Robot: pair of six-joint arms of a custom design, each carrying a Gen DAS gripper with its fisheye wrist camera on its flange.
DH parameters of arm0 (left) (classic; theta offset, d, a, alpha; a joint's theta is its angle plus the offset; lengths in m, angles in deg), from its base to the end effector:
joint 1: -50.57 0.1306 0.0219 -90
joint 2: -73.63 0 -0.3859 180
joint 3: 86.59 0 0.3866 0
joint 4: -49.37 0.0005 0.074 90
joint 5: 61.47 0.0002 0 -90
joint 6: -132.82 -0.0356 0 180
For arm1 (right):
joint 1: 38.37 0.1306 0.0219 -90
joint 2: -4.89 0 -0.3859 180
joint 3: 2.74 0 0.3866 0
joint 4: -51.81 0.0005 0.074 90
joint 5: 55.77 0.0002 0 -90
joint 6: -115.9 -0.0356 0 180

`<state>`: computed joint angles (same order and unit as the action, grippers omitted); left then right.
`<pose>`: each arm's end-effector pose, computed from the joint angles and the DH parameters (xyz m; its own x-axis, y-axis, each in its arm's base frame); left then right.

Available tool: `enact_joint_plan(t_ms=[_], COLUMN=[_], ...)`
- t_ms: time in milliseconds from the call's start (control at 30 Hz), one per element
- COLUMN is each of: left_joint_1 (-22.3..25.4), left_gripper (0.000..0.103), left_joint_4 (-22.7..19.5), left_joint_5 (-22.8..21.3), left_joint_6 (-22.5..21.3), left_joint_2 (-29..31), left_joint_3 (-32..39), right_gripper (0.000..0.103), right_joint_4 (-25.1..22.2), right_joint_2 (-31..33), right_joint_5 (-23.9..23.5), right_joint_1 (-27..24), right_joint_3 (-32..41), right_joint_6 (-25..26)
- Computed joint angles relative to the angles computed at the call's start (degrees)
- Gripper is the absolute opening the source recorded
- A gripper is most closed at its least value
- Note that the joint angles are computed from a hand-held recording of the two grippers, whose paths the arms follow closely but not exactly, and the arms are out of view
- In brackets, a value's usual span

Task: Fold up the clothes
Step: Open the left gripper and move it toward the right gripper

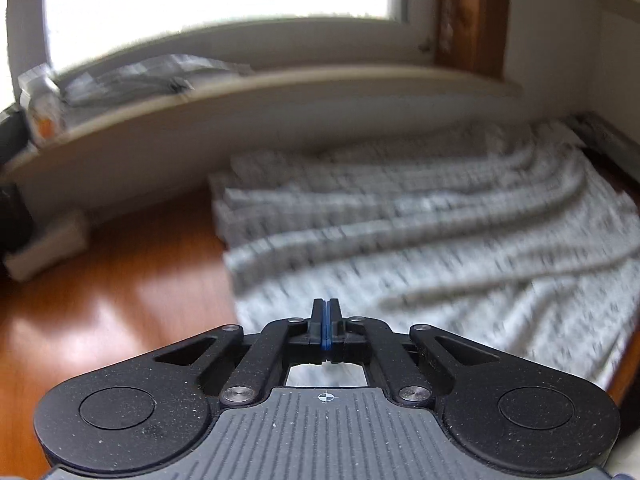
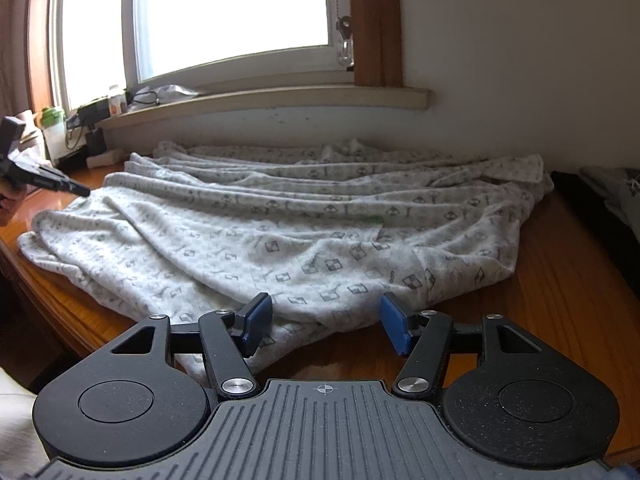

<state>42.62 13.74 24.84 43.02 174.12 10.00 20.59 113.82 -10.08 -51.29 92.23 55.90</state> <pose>0.5571 -0.0760 0.4139 -0.6307 0.0846 -0.7714 0.0867 0.9955 0.0383 0.5827 -0.1087 0.3317 -0.4388 -0.2664 -0.8582 -0.6227 0.7787 0.0767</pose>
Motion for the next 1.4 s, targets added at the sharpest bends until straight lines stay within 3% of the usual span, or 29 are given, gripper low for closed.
enact_joint_plan(t_ms=[67, 233, 300, 533, 667, 767, 967, 1133, 1167, 1233, 1267, 1400], left_joint_1=[-0.2, -1.4, -2.0, -4.3, -7.8, -10.9, -17.1, -21.3, -22.1, -23.7, -24.3, -25.5], left_gripper=[0.0, 0.002, 0.023, 0.051, 0.051, 0.044, 0.027, 0.029, 0.036, 0.044, 0.045, 0.043], left_joint_4=[0.6, -1.8, -2.5, -2.9, -3.5, -2.7, -1.5, -1.3, -1.8, -2.6, -3.0, -3.8], left_joint_5=[-1.5, -0.6, -0.1, 0.6, 1.6, 4.2, 8.6, 12.4, 12.7, 12.5, 12.2, 12.2], left_joint_6=[0.8, 0.8, 0.4, 1.0, 0.7, 0.3, -2.3, -5.1, -6.0, -7.6, -8.1, -8.9], left_joint_2=[-0.2, 1.2, 2.0, 4.1, 7.8, 10.2, 14.4, 16.7, 17.3, 18.6, 19.4, 21.4], left_joint_3=[0.6, 3.2, 3.9, 5.7, 10.5, 13.8, 18.4, 19.7, 20.2, 21.6, 22.4, 24.0], right_gripper=[0.06, 0.061, 0.062, 0.067, 0.065, 0.054, 0.053, 0.051, 0.048, 0.025, 0.019, 0.008], right_joint_4=[0.2, 0.3, 0.5, 0.6, -0.8, -2.0, -0.8, 0.0, -0.2, -1.3, -2.3, -3.5], right_joint_2=[0.1, 0.1, 0.0, 0.3, 0.5, 0.6, -0.6, -0.8, -0.7, -0.3, 0.0, 0.5], right_joint_5=[0.0, 0.1, 0.2, 1.2, 1.7, 1.8, 2.3, 3.1, 3.1, 2.9, 2.7, 2.8], right_joint_1=[-0.2, -0.7, -0.9, -1.4, -1.4, -1.3, -0.6, 0.0, 0.1, 0.3, 0.3, 0.8], right_joint_3=[-0.1, -0.1, -0.1, 0.1, 0.8, 1.4, -0.1, -0.5, -0.4, 0.4, 1.0, 3.2], right_joint_6=[-0.4, -0.5, -0.7, -0.5, 1.6, 3.3, 8.1, 10.7, 11.3, 12.4, 13.0, 14.0])
